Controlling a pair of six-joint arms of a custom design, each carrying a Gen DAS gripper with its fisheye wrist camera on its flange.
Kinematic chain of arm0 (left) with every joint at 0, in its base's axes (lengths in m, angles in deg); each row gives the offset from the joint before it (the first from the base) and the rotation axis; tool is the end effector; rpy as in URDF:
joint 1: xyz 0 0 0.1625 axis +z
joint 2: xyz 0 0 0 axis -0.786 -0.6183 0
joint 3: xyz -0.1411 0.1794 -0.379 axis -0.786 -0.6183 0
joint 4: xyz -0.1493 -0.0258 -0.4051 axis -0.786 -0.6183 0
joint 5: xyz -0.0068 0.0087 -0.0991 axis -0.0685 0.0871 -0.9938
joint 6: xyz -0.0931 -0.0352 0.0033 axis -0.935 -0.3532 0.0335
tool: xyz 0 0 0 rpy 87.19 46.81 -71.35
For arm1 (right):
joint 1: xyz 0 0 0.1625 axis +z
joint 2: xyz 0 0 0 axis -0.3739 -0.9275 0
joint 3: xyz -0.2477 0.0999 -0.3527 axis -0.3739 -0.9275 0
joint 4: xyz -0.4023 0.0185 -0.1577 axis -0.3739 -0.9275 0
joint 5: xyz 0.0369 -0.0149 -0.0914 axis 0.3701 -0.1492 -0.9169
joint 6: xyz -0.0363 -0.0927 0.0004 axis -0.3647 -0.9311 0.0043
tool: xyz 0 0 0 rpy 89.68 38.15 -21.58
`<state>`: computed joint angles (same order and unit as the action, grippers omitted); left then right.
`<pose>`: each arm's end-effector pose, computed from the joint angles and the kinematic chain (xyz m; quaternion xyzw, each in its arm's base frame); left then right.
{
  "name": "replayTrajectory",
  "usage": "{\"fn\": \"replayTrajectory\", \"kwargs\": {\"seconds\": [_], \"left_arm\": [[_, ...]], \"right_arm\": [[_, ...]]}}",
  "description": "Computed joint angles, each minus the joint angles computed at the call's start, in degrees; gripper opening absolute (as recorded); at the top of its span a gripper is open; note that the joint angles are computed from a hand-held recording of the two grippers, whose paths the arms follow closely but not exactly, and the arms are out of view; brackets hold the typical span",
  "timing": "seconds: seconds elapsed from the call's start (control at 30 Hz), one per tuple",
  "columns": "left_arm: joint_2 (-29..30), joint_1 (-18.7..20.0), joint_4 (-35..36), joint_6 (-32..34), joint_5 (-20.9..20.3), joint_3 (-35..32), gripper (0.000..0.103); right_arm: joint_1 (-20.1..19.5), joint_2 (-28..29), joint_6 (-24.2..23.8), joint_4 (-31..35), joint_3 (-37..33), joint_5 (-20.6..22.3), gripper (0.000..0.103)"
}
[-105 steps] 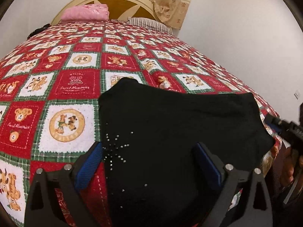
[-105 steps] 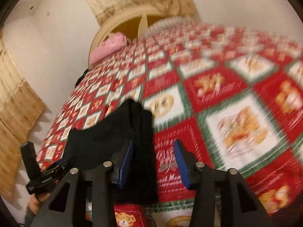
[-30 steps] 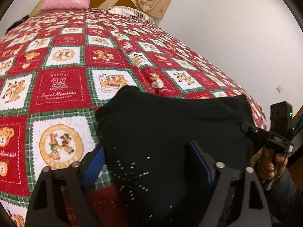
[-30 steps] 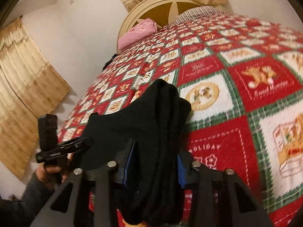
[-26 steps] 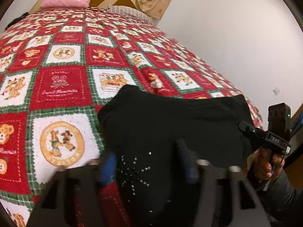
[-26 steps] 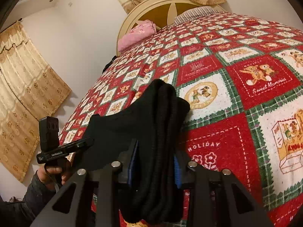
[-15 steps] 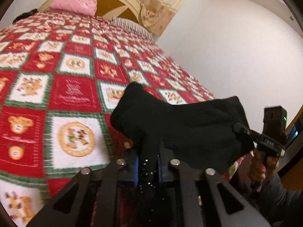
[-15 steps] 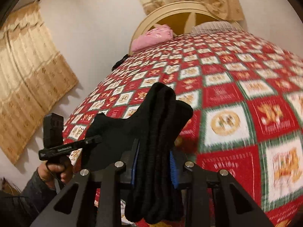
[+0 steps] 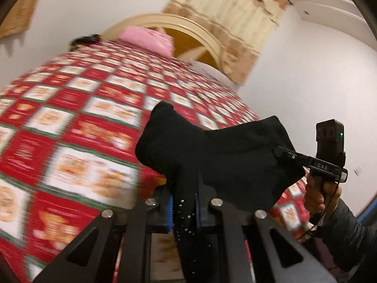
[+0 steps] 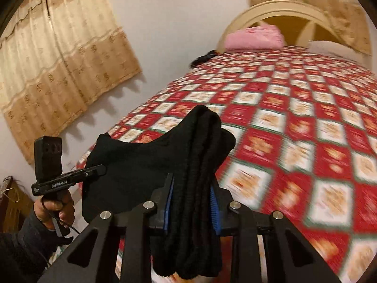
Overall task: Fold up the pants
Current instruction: 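Lower the folded pants onto the quilt and open both grippers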
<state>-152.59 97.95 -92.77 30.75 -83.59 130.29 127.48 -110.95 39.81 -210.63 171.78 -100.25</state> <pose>-0.0998 -0.3546 0.2309 0.2201 0.9172 -0.3269 0.0584 0.2226 -0.3737 0.1095 0.2752 -0.9056 0.3044 0.1070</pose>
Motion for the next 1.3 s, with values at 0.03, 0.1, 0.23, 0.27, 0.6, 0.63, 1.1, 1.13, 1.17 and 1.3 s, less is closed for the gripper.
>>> {"fn": "replayTrajectory", "kwargs": {"seconds": [0.03,0.1,0.23,0.27,0.6,0.63,1.1,1.13,1.17,1.3], "left_arm": [[-0.77,0.61,0.39,0.31,0.92,-0.19,0.014],[-1.20,2.54,0.58,0.73,3.41,-0.77,0.014],[1.08,5.87,0.45,2.01,7.33,-0.86,0.014],[2.82,7.04,0.03,2.52,7.80,-1.15,0.014],[8.00,9.63,-4.26,1.78,12.40,-1.19,0.071],[7.64,10.10,-4.42,1.29,12.11,-1.06,0.072],[7.37,7.61,-3.77,-1.31,17.02,0.28,0.086],[7.28,7.10,-2.86,-2.20,18.40,0.30,0.089],[7.16,6.47,-1.81,-3.28,20.06,0.37,0.094],[6.11,5.74,0.42,-5.55,21.98,0.78,0.100]], "right_arm": [[0.66,1.92,-0.20,0.91,-2.23,0.39,0.028],[1.63,5.96,-0.27,3.16,-7.01,0.58,0.028],[0.75,13.37,1.38,7.57,-14.36,0.42,0.028],[0.70,14.72,1.14,7.90,-15.48,-0.51,0.028],[-3.41,18.20,3.32,10.66,-19.30,-3.36,0.043],[-3.67,18.30,3.51,10.65,-19.39,-3.07,0.043],[-5.75,19.73,4.03,8.17,-19.29,-2.20,0.062],[-5.66,19.92,3.72,7.98,-19.36,-2.48,0.062],[-5.51,20.11,3.43,7.74,-19.48,-2.87,0.064],[-4.96,19.59,4.30,6.49,-18.78,-4.13,0.068]]}}
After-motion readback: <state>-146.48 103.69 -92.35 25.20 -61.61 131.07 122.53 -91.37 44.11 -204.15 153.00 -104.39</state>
